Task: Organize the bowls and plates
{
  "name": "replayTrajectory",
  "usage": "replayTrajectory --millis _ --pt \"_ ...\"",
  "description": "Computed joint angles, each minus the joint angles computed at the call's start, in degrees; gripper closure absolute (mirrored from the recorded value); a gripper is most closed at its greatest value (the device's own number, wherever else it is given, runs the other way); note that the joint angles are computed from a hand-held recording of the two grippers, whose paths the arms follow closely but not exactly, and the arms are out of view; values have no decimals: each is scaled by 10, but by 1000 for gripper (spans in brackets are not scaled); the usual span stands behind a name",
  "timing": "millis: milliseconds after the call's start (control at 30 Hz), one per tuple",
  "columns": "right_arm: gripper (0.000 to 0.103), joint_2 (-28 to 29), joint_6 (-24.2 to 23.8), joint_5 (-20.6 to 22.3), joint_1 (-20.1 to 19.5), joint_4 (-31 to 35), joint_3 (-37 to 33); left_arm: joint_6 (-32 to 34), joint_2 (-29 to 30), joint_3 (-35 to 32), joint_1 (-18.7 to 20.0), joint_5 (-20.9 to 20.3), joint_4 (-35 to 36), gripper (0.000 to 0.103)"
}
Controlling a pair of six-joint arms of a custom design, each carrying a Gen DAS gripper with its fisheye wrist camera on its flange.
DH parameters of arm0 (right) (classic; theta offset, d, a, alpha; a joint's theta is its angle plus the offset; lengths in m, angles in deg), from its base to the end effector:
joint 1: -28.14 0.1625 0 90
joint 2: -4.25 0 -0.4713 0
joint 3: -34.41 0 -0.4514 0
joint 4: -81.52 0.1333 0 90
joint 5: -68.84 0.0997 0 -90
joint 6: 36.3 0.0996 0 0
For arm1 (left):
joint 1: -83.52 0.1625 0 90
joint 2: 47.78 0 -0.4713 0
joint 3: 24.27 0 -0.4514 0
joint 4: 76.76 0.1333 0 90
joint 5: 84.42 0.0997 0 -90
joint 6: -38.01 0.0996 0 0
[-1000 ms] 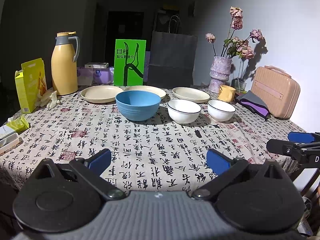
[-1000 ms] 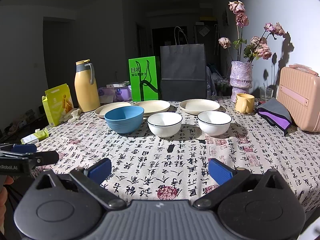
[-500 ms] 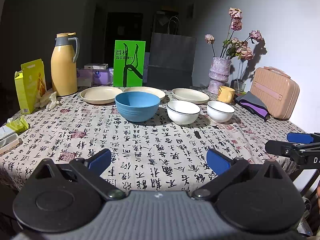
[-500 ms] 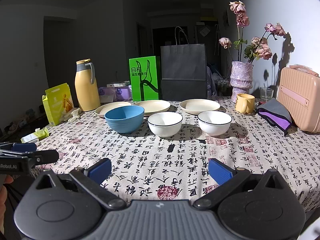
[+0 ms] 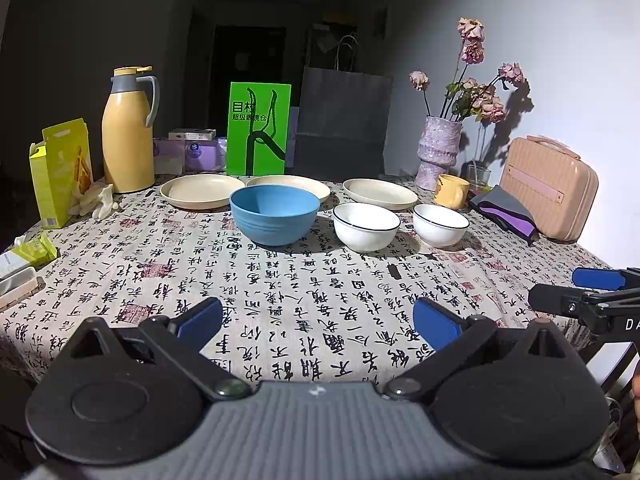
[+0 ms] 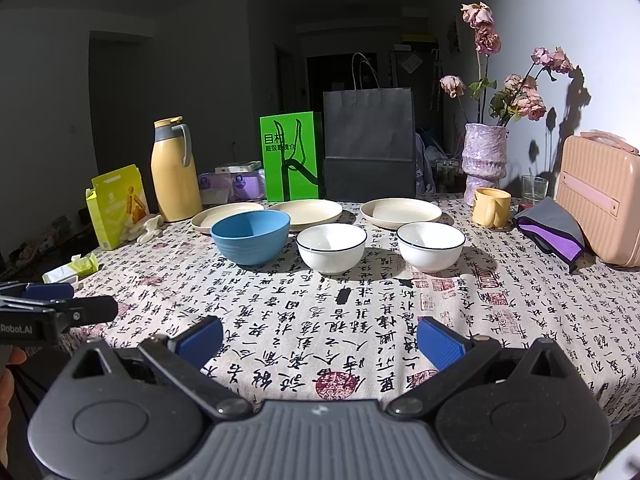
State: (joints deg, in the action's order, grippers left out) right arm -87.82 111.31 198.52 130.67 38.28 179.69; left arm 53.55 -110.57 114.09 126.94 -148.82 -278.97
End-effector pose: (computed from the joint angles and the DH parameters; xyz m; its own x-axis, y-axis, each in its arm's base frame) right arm 0.1356 -0.2890 0.1605 -0.7295 0.2868 0.6209 -0.5073 0.3821 -0.7725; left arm -0.2141 -0.4454 0.1319 -0.6215 0.6081 -0.4939 0.7778 0.4034 -0.4821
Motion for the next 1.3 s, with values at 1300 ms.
replayTrajectory --millis 1300 --pt "0 4 6 -10 -8 7 -4 3 8 -8 8 -8 -4 0"
